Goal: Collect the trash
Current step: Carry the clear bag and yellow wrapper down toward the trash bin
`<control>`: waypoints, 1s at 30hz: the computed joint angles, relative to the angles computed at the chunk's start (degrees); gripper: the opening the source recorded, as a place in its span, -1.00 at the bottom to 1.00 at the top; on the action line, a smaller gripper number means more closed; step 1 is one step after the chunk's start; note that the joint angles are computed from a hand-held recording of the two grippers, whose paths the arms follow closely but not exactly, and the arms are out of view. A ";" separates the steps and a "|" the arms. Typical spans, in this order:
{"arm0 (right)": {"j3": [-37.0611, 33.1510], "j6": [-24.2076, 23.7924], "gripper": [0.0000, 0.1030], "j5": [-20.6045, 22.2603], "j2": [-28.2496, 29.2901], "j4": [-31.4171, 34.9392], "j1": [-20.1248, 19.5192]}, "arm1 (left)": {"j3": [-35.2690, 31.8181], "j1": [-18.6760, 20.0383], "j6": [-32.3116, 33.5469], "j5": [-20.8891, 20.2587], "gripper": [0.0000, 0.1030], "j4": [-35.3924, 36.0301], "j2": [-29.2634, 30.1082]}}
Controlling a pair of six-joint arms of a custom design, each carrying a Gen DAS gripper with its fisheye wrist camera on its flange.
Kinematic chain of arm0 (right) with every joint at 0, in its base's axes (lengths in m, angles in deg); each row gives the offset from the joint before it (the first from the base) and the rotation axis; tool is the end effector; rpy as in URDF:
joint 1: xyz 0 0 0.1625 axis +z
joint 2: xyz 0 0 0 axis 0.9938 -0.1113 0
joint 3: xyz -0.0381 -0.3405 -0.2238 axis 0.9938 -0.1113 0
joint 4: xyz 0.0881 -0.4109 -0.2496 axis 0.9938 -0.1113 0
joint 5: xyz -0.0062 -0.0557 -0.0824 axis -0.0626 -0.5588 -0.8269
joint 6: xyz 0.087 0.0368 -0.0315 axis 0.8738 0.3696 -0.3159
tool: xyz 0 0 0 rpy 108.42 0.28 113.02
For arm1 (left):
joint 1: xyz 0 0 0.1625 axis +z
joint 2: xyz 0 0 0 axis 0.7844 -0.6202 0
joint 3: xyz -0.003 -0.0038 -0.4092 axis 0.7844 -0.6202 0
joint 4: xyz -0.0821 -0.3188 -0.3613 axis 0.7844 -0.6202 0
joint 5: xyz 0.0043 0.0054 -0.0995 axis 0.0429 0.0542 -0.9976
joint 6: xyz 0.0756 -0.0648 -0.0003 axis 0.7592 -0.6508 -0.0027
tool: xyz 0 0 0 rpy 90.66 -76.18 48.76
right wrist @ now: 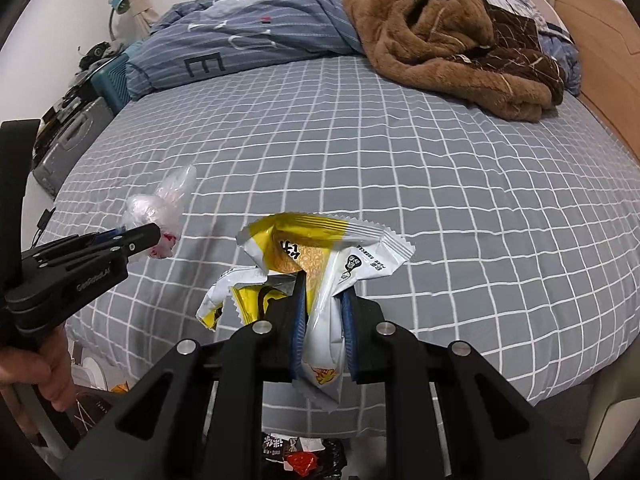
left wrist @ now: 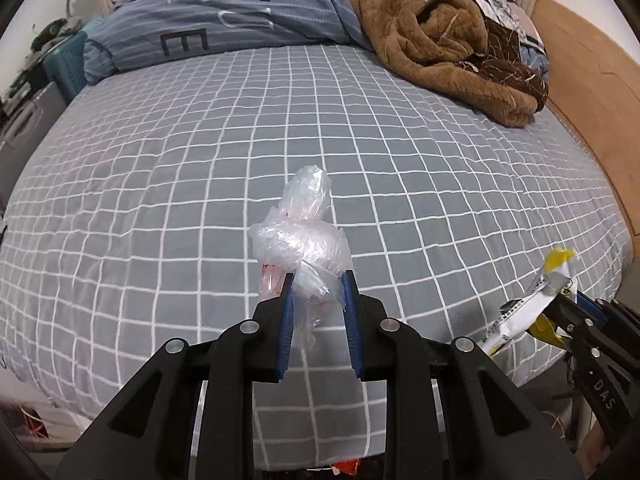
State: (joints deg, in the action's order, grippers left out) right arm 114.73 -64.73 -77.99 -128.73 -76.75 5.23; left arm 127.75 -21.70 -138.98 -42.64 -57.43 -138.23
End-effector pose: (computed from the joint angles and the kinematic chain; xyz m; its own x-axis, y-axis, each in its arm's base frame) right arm 0.0848 -0.5437 0.4056 -0.7583 -0.2868 0.5854 -0.5238 0.8026 -0.2853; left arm -0.4949 -0.5269 0.0686 -0.7283 -0.1250 -0.6737 0.2763 0.8462 -0.4557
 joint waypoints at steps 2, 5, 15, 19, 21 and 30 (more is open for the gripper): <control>0.76 -0.04 -0.69 0.03 -0.78 0.10 0.54 | 0.82 -0.61 -1.06 -0.04 -0.57 0.55 -0.94; 1.81 0.09 -0.69 0.06 -1.93 0.36 1.30 | 2.04 -1.66 -2.87 -0.05 -0.57 1.72 -2.42; 5.11 0.58 -0.69 0.32 -5.81 2.08 2.72 | 5.45 -5.55 -8.94 -0.03 -0.68 6.00 -6.65; 6.85 0.60 -0.69 0.02 -7.58 2.57 3.26 | 7.09 -6.64 -10.78 -0.76 -0.68 6.70 -8.07; 7.51 0.64 -0.69 -0.07 -8.24 2.80 3.46 | 7.96 -7.00 -11.35 -1.22 -0.69 6.55 -8.74; 10.58 0.47 -0.69 -0.60 -11.64 3.94 4.44 | 12.00 -9.42 -13.86 -2.55 -0.71 5.37 -11.73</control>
